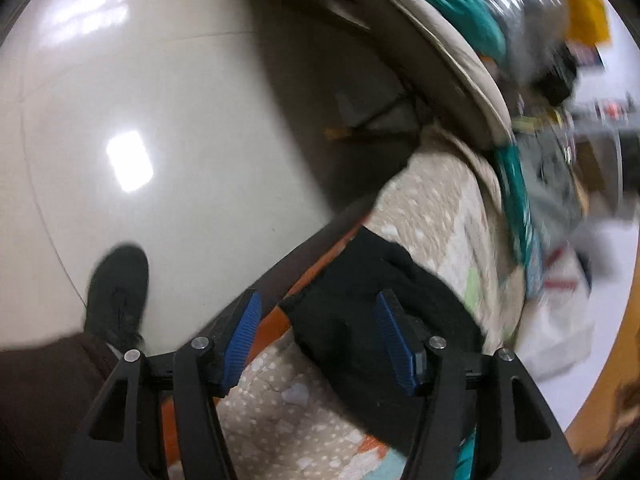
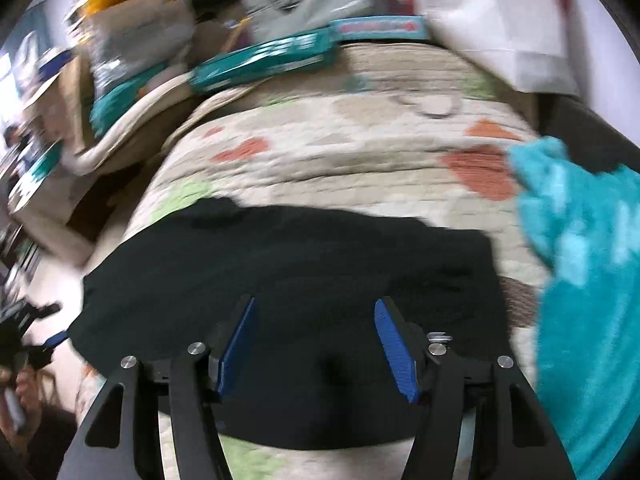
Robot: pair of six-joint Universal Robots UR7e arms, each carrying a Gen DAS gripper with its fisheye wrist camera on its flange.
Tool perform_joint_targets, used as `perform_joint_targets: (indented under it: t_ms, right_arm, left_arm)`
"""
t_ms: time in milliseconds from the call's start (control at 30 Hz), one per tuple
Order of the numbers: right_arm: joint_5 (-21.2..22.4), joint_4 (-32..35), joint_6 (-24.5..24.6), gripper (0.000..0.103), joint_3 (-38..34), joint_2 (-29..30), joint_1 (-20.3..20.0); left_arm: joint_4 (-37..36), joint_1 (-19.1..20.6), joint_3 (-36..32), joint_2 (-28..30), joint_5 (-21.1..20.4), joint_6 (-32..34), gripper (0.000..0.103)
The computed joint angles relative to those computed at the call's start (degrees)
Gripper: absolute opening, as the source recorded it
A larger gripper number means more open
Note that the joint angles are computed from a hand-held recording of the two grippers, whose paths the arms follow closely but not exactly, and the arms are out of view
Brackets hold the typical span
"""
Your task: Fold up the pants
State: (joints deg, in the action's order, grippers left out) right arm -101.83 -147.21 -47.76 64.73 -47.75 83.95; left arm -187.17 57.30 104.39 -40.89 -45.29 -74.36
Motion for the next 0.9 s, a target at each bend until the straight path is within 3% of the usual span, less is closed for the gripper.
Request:
perform_joint_targets:
  t_ms: [67, 200, 467, 500, 533, 600, 700, 767, 900]
  right_arm:
    - [0.2, 1.8, -3.4, 0.065, 1.1, 0.1, 1.3]
    - [-1.0, 5.0, -9.4, 0.065, 1.8, 1.9, 5.0]
    - [-5.2, 18.4, -12.9, 0.065, -4.9, 11.4, 12.8]
    - [-6.0, 19.2, -13.2, 0.065, -5.9, 12.8, 13.5]
    - [-6.9, 20.1, -14.1, 0.065, -7.1, 14.4, 14.3]
    - [-9.2, 20.7, -16.3, 0.067, -9.0, 17.5, 15.6]
    - [-13.3, 21.2, -20.4, 0.068, -11.8, 22.1, 17.3]
    - [-15.8, 21.8, -21.9, 0.069, -14.1, 25.0, 18.0]
    - [-19.1, 26.4, -20.2, 0.073, -23.0, 31.0, 18.4]
  left_arm:
    - [-6.2, 0.1, 0.8, 1.9, 0.0, -2.7, 0.068]
    - [-5.4, 1.8, -1.2, 4.7, -5.2, -4.7, 0.070]
    - [-12.0, 4.2, -3.9, 7.3, -12.1, 1.5, 0.073]
    - [-12.5, 4.4, -4.5, 7.6, -12.4, 1.7, 0.071]
    - [-13.1, 4.5, -4.5, 7.5, -12.6, 1.9, 0.057]
    - [-12.6, 4.3, -3.9, 6.9, -12.2, 1.9, 0.042]
    - [-13.2, 4.1, -3.0, 6.1, -11.8, 2.1, 0.033]
    - [-12.6, 3.8, -2.7, 5.5, -11.0, 2.0, 0.020]
    - [-12.0, 3.8, -2.2, 5.0, -11.0, 0.9, 0.020]
